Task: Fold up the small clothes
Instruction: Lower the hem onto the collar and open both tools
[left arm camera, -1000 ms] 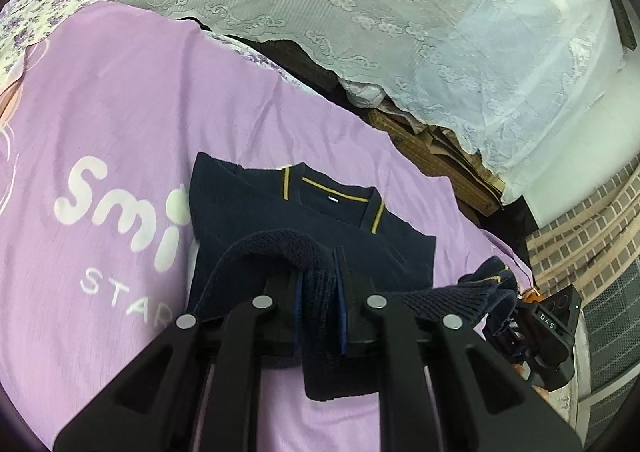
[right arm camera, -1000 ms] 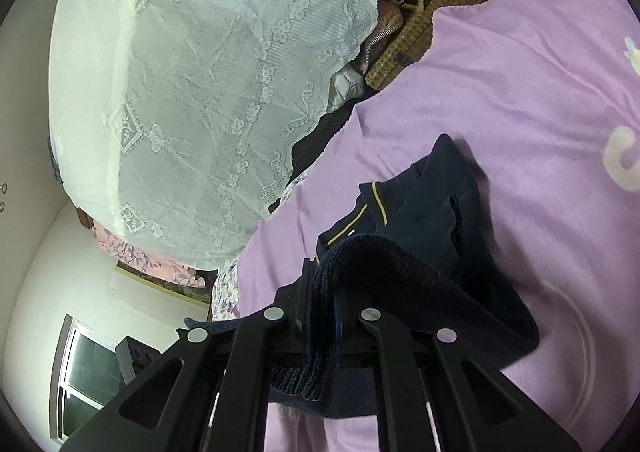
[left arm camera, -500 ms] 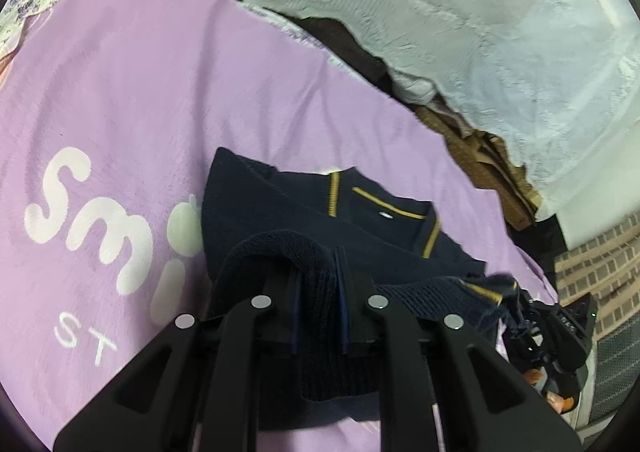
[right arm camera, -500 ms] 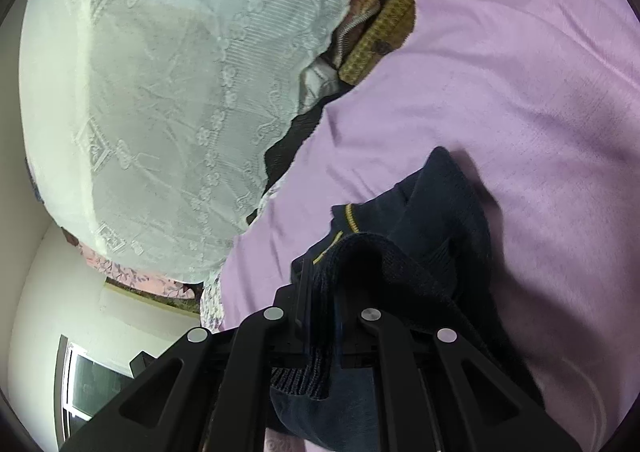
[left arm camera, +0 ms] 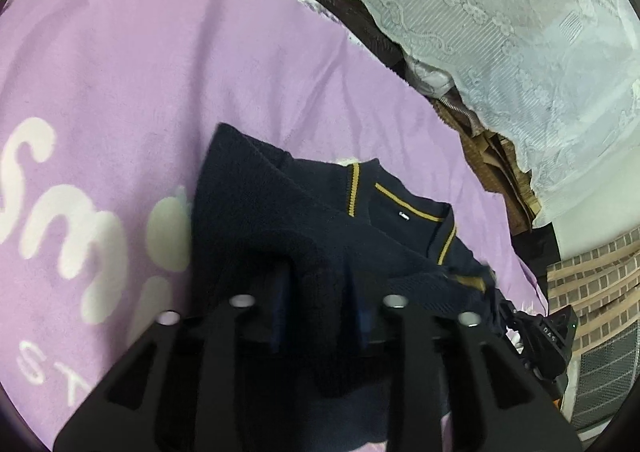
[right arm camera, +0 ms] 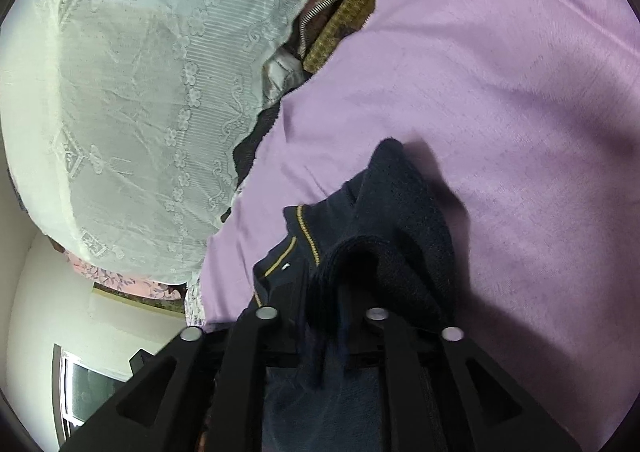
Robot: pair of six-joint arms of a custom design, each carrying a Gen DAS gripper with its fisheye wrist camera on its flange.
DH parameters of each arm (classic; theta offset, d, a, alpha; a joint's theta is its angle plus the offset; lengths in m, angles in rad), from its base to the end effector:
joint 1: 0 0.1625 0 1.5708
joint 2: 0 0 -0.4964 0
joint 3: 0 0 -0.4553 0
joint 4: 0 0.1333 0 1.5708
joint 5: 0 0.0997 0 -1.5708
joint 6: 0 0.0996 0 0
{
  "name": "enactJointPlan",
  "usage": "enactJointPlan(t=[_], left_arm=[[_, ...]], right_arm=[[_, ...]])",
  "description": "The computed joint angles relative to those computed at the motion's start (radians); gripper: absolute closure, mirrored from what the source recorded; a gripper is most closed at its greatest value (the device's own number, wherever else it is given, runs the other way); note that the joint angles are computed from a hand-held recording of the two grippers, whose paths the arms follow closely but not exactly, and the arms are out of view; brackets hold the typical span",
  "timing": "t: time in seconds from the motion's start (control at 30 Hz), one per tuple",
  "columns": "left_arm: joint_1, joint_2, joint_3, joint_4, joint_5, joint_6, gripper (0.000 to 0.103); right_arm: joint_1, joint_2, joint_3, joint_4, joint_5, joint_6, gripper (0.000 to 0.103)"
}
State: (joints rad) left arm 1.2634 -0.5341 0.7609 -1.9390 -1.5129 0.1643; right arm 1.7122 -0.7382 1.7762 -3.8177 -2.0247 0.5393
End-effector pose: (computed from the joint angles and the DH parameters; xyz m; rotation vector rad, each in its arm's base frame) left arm -0.1651 -0.9796 0.2284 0.7149 3.0020 -0.2244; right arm 0.1898 -0.6977 0.1659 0.8858 2.3740 -1.8220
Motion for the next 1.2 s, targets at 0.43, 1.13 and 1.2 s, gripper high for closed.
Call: enactJointPlan(t=[0.43, 1.13, 1.2], left_arm=[[-0.035, -0.128, 0.209, -0.221, 0.095, 0.161, 0.046], [-0.1, -0.071, 0.338, -0.535, 0.375, 0.331, 0.031], [-0.099, -0.102, 0.377, -0.565, 0.348, 0.348, 0.032]], right_arm=[[0.077, 0.007, -0.012, 0.013, -0.086, -0.146, 0.078], [0.051, 0.067, -0.145, 0.192, -0.257, -0.23, 0.097], [0.065, 0.073, -0.151, 0.18, -0.244, -0.265, 0.097]])
